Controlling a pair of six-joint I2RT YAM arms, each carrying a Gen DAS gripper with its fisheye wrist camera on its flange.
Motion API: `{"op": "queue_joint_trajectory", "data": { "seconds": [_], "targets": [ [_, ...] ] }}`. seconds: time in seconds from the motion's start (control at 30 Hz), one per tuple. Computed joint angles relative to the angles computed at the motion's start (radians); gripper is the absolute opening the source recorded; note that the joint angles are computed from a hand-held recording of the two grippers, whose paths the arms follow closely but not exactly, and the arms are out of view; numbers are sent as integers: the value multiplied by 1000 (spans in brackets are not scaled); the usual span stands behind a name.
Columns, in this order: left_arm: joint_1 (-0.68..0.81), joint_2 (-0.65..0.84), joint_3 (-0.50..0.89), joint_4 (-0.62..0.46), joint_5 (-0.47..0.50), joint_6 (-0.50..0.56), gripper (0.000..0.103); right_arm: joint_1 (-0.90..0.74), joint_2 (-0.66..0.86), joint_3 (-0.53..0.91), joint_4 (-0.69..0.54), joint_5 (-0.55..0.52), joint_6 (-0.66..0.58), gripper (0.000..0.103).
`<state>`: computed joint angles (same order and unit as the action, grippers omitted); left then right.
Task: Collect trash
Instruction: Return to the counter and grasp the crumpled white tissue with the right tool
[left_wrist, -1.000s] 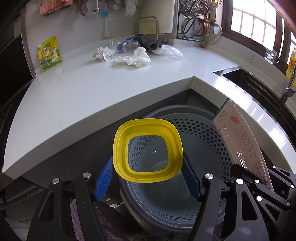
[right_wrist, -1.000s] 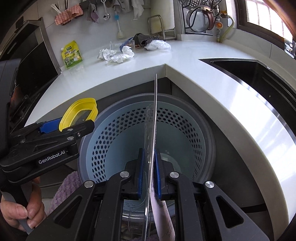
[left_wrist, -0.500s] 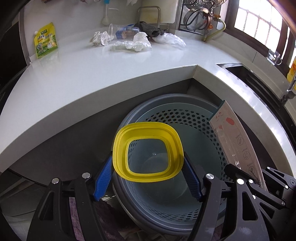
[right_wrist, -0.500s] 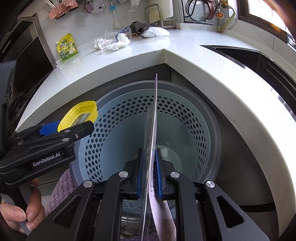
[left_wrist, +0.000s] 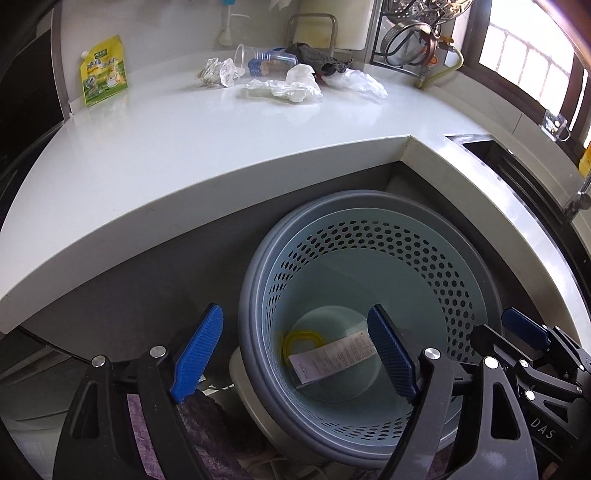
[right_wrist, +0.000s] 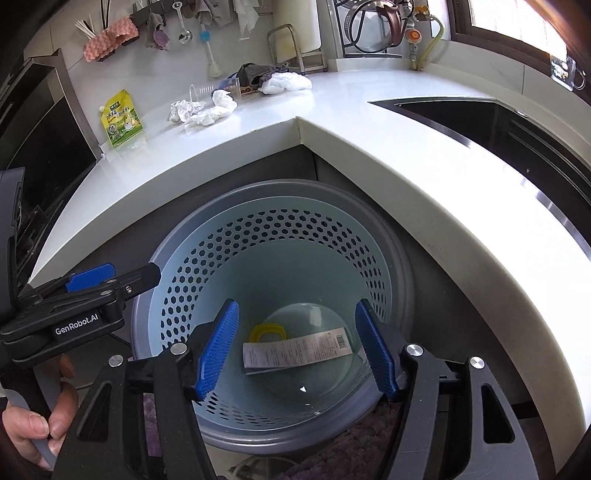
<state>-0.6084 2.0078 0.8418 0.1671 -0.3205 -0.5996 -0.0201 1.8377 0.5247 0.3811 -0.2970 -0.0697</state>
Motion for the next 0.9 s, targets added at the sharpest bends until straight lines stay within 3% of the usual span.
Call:
{"op": "queue_joint_trajectory", "data": {
  "seconds": [0.57,0.9],
  "targets": [
    [15,-174,-144,122,-153,47,96,11,-117,-105,199,-3,17,82],
    [186,-245,-141,207,-148,179,97,144,-123,44,220,118,59,83]
  ]
}}
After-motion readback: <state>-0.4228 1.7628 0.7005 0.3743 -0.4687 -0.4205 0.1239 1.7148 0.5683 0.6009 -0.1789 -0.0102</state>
